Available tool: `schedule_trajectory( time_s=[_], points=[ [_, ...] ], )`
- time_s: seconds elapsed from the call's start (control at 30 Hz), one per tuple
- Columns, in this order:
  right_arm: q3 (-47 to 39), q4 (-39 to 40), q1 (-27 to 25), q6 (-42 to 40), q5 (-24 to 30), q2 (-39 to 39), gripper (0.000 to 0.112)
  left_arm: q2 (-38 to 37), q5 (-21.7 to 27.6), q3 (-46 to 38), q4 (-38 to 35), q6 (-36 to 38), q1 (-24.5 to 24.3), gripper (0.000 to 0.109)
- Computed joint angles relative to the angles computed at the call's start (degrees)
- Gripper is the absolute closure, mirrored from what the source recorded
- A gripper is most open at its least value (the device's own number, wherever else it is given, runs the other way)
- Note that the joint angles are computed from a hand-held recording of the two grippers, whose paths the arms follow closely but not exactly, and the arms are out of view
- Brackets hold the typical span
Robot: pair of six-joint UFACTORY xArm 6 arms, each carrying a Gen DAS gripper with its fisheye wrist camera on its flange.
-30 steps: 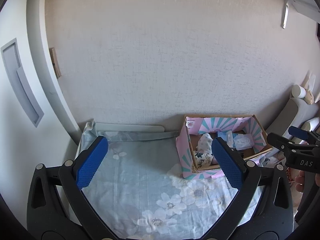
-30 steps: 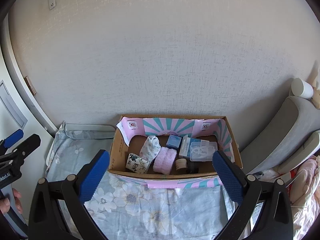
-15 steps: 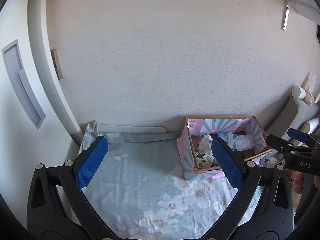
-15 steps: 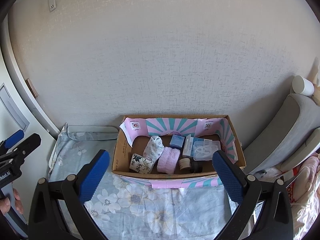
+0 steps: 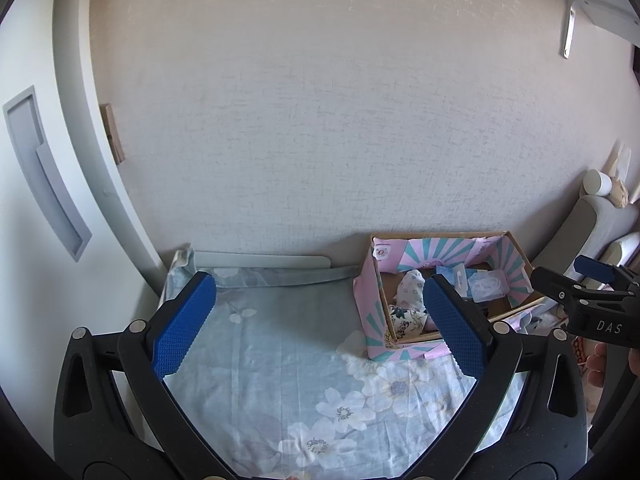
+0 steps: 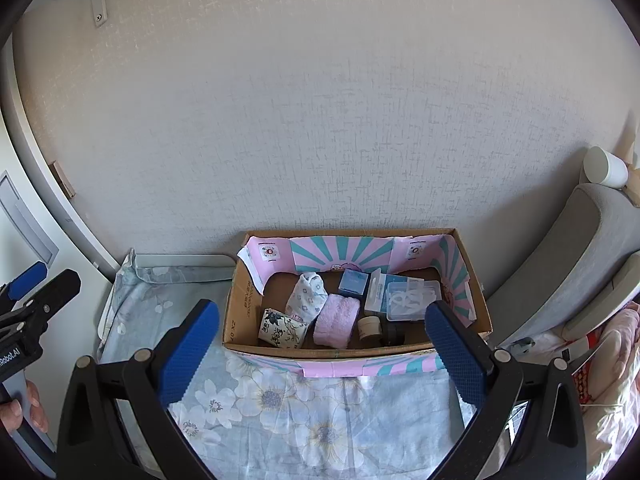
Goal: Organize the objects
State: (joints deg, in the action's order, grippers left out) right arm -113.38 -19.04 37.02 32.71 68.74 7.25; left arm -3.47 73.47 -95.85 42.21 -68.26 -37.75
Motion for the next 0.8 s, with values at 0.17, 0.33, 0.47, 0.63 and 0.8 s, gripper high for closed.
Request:
schedule_trajectory(
  time_s=[0.17,0.33,0.47,0.63,0.8],
  points=[
    [0.5,0.4,-0.1,0.1,-0.4,-0.2,0.01,0.3,0.2,-0.4,0.1,0.9,0.0,0.006],
    [0.1,0.3,0.0,0.1,-0.2,0.0,0.01,0.1,-0.1,-0.1,0.0,1.1,0.1,0.006],
    [0.1,0.2,0.0,0.1,-0.2,0.0,0.01,-0.1,-0.4,0.3,1.1,0.8,-0.1,0.006],
    [0.3,-0.1,0.2,0.4,-0.4,0.0,0.01,0.7,0.7,-0.7,2.6,1.8,-0.7,0.006],
    [0.3,-0.4,0.4,0.7,-0.6,0.0,0.01,0.4,0.0,-0.1,3.8,1.5,-1.1,0.006]
  ],
)
